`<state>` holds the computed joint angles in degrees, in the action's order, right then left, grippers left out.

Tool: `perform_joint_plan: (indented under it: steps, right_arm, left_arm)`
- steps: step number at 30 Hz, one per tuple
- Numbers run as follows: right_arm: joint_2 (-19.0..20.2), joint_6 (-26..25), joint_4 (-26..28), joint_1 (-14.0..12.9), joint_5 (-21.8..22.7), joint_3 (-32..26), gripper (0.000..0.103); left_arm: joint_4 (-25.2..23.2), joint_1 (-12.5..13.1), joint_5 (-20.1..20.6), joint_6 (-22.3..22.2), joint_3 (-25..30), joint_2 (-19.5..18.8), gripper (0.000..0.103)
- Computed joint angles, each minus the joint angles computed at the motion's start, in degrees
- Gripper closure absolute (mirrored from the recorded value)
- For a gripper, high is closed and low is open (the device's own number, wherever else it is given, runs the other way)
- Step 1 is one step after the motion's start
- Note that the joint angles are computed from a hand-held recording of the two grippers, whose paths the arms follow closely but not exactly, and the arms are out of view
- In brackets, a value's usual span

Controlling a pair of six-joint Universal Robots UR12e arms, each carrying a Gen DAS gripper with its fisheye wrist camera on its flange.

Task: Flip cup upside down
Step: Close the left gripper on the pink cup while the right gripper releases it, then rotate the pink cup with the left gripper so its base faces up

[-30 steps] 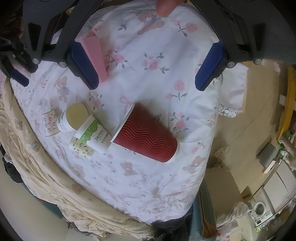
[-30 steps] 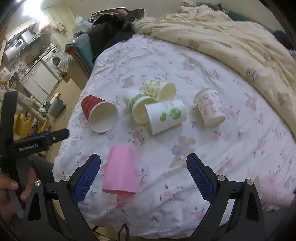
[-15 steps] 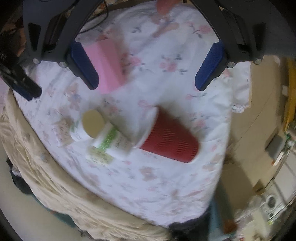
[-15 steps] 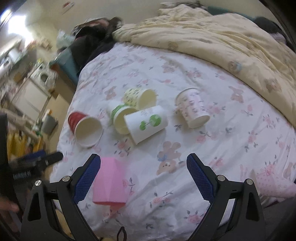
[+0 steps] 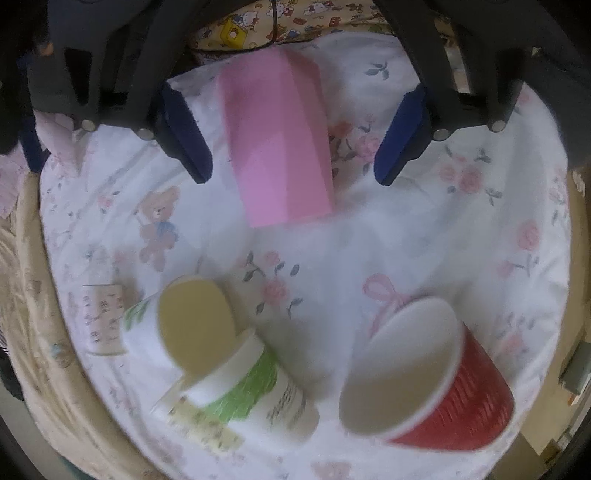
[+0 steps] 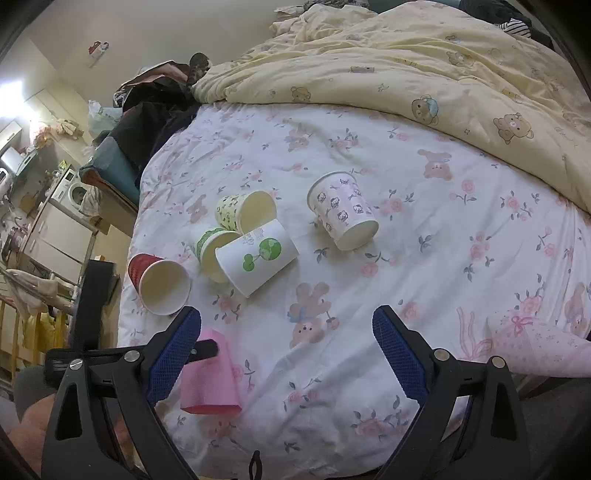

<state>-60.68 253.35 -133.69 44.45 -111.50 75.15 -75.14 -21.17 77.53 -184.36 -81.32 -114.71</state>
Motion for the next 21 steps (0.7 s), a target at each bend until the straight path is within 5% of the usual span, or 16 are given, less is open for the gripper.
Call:
perform_joint_plan:
  steps: [5, 9, 21]
  right_arm:
    - [0.0, 0.3, -0.4, -0.2, 1.1, 0.2, 0.006]
    - [0.2, -0.1, 0.0, -0.2, 1.3, -0.2, 0.006]
    - [0.8, -0.9, 0.5, -0.3, 2.2, -1.0, 0.006]
  left_arm:
    - [-1.3, -0.3, 0.3, -0.8, -0.2, -0.5, 0.023]
    - [-1.7, 0.3, -2.1, -1.2, -0.7, -0.1, 0.046]
    - [1.6, 1.6, -4.0, 5.0, -1.9, 3.4, 0.047]
